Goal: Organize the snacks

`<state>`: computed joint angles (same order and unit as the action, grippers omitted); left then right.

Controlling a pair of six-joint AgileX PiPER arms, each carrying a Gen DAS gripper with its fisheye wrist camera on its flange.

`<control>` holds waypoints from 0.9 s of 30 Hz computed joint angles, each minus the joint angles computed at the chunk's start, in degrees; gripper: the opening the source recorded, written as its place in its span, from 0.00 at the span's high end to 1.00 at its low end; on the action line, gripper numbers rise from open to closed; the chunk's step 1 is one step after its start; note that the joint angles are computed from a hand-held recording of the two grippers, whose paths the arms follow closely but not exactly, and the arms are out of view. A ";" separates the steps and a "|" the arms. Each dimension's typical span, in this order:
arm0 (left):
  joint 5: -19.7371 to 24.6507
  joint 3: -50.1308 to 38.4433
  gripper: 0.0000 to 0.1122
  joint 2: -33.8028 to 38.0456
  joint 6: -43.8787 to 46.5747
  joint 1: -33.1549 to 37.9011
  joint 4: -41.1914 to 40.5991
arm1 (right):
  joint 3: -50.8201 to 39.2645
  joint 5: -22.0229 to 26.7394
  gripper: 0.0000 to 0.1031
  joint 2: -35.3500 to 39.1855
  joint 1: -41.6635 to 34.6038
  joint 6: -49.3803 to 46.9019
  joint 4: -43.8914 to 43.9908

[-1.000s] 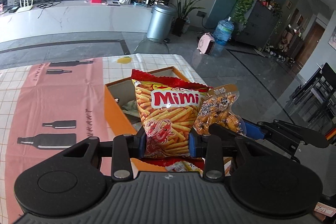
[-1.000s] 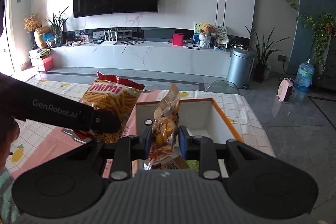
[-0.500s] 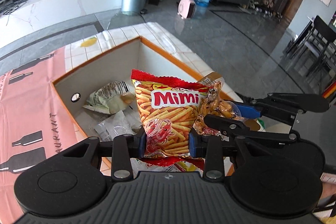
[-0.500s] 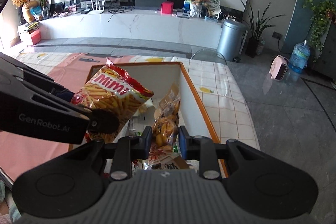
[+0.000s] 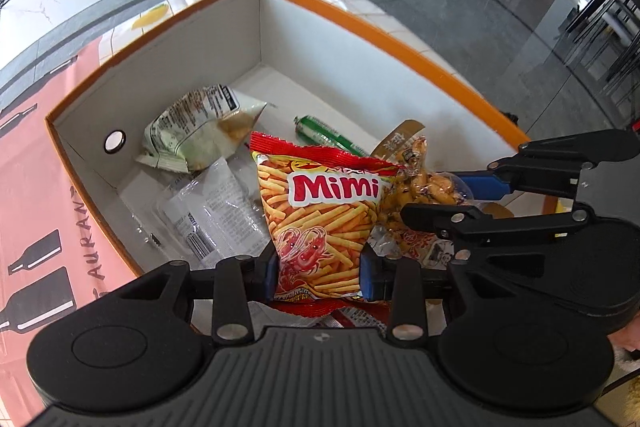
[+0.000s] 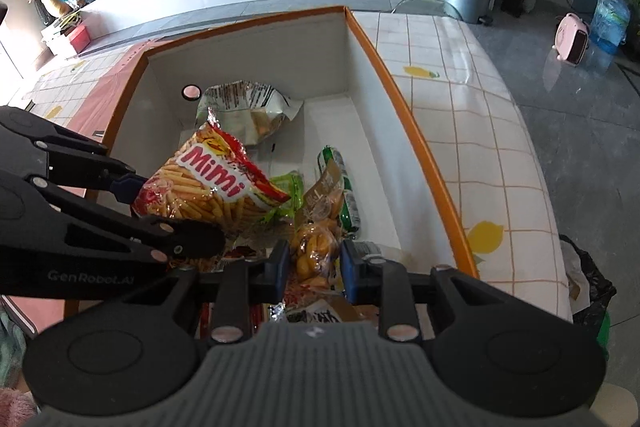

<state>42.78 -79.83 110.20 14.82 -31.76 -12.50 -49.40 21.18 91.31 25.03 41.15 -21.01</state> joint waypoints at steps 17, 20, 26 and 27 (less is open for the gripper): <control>-4.35 1.45 0.50 0.77 -9.66 -4.79 15.89 | -8.64 14.24 0.68 6.40 4.30 2.86 -10.12; -6.23 2.78 0.37 -0.60 -8.43 -4.46 15.04 | -9.27 16.95 0.61 6.74 5.84 5.85 -13.88; -13.08 7.70 0.30 -5.56 -10.90 -4.78 20.15 | -9.83 19.49 0.50 4.43 6.44 5.46 -12.09; -13.13 8.00 0.30 -6.56 -9.73 -4.38 18.95 | -9.79 19.87 0.49 3.66 6.68 5.47 -11.63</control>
<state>29.65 -71.83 103.64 5.08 -36.14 6.45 -59.19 41.04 94.97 31.71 46.63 -32.64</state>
